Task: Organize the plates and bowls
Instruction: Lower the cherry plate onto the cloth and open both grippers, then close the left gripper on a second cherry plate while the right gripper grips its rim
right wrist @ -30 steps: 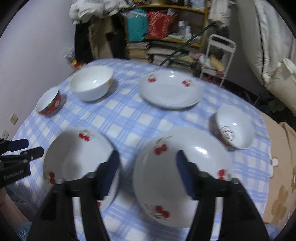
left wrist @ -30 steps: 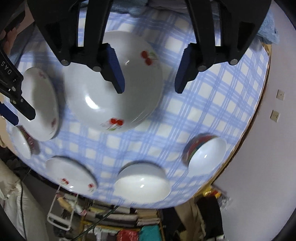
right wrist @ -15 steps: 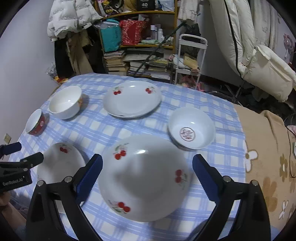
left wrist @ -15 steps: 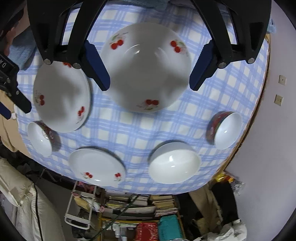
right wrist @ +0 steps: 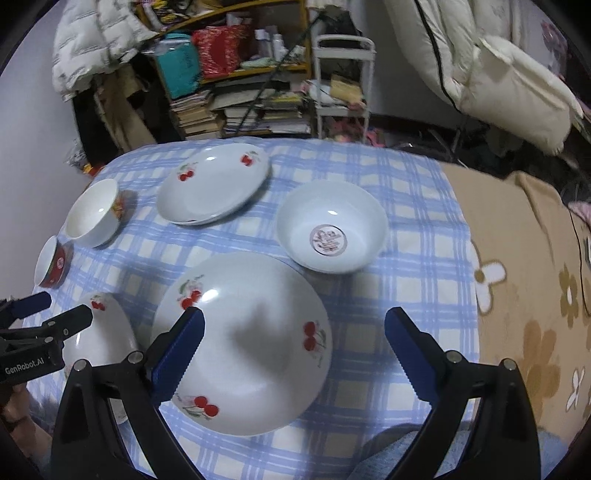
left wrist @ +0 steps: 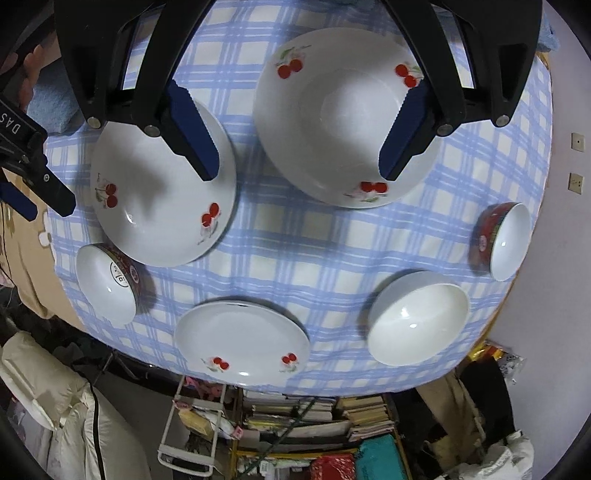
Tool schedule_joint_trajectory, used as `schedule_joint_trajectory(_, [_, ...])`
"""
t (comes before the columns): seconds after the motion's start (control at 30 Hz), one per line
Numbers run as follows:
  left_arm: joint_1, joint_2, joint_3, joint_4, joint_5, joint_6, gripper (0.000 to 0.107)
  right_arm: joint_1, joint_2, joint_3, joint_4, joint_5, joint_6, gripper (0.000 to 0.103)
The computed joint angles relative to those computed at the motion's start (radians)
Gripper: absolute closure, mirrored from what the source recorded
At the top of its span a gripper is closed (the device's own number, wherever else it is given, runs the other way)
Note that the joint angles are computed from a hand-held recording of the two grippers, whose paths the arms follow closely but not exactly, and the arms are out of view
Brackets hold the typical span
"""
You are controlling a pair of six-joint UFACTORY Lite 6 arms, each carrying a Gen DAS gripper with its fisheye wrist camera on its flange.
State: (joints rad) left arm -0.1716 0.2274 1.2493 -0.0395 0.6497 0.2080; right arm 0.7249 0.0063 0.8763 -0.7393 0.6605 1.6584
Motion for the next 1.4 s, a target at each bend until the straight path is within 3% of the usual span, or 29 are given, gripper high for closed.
schedule_joint_trajectory(0.33, [-0.063, 0.101, 0.047, -0.021, -0.011, -0.025, 0.020, -0.103, 0.014, -0.089, 0.148, -0.166, -0.064, 0.003])
schedule_joint_trajectory(0.53, [-0.075, 0.136, 0.039, -0.068, -0.041, -0.007, 0.021, -0.172, 0.074, -0.100, 0.293, -0.234, -0.190, 0.026])
schedule_joint_trajectory(0.77, [-0.114, 0.218, 0.091, -0.096, 0.009, 0.026, 0.068, -0.194, 0.107, -0.106, 0.386, -0.267, -0.278, 0.055])
schedule_joint_trajectory(0.93, [-0.139, 0.259, 0.106, -0.099, 0.010, 0.016, 0.077, -0.189, 0.153, -0.071, 0.381, -0.257, -0.298, 0.069])
schedule_joint_trajectory(1.0, [-0.144, 0.281, 0.122, -0.087, 0.016, 0.007, 0.088, -0.191, 0.177, -0.057, 0.401, -0.257, -0.327, 0.079])
schedule_joint_trajectory(1.13, [-0.139, 0.299, 0.125, -0.088, -0.002, 0.020, 0.090, -0.192, 0.207, -0.034, 0.409, -0.229, -0.338, 0.092])
schedule_joint_trajectory(1.4, [-0.105, 0.301, 0.144, -0.150, 0.031, 0.088, 0.093, -0.183, 0.200, -0.043, 0.361, -0.241, -0.272, 0.093])
